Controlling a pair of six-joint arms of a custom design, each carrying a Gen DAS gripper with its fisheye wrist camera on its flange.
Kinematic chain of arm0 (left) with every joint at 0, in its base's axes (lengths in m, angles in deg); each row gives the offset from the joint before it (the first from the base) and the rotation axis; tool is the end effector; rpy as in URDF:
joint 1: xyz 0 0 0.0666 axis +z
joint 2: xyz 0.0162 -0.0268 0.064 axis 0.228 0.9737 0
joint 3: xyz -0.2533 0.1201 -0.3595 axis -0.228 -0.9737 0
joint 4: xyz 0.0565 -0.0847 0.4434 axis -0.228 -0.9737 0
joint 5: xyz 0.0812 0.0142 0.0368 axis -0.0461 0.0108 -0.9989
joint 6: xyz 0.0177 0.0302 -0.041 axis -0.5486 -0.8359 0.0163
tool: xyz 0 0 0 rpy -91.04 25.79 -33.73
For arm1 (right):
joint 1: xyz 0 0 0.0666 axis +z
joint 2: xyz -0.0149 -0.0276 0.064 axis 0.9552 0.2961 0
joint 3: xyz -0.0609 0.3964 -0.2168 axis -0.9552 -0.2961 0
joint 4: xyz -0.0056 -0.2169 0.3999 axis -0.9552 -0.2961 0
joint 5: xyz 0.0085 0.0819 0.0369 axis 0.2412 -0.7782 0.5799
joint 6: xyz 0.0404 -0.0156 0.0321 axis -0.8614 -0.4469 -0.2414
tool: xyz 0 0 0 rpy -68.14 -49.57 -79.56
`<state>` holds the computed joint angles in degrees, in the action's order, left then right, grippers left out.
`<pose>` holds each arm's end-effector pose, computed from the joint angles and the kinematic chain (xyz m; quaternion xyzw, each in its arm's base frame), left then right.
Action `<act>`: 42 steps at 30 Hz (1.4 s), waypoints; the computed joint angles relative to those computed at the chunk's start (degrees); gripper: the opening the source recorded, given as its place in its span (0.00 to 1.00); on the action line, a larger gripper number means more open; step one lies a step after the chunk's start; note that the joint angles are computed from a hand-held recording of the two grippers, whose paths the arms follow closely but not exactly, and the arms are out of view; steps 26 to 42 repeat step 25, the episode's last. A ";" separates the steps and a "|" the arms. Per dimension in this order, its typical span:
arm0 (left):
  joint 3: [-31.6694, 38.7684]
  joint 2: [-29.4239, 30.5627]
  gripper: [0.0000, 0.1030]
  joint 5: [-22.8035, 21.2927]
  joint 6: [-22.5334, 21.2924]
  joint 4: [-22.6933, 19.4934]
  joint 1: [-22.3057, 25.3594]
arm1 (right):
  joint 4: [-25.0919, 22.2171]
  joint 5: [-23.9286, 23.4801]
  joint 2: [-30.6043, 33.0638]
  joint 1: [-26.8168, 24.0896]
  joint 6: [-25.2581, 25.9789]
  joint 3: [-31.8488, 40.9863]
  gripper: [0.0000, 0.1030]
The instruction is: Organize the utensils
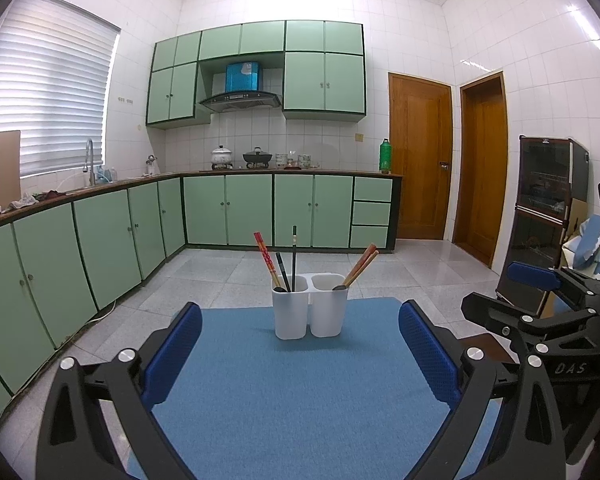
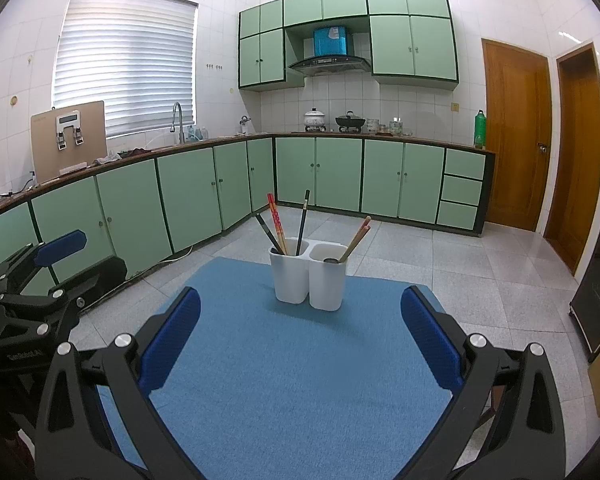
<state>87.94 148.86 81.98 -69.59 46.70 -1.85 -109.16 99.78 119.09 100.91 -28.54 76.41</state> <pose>0.5757 -0.1628 0.6987 0.1860 0.7796 -0.1471 0.5796 0.4858 0.2410 0.6901 0.0174 0.8353 -0.0032 0.5495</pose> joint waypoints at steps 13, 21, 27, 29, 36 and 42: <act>-0.25 0.00 0.94 0.14 0.07 -0.11 0.03 | -0.20 -0.49 -0.16 -0.43 -0.17 -0.17 0.95; 0.47 0.35 0.94 -0.36 0.01 -0.87 -0.15 | -0.11 -0.62 -0.29 -0.55 -0.21 -0.36 0.95; 0.68 0.42 0.94 -0.29 0.00 -1.27 -0.07 | -0.19 -0.61 -0.29 -0.57 -0.19 -0.34 0.95; 0.68 0.42 0.94 -0.29 0.00 -1.27 -0.07 | -0.19 -0.61 -0.29 -0.57 -0.19 -0.34 0.95; 0.68 0.42 0.94 -0.29 0.00 -1.27 -0.07 | -0.19 -0.61 -0.29 -0.57 -0.19 -0.34 0.95; 0.68 0.42 0.94 -0.29 0.00 -1.27 -0.07 | -0.19 -0.61 -0.29 -0.57 -0.19 -0.34 0.95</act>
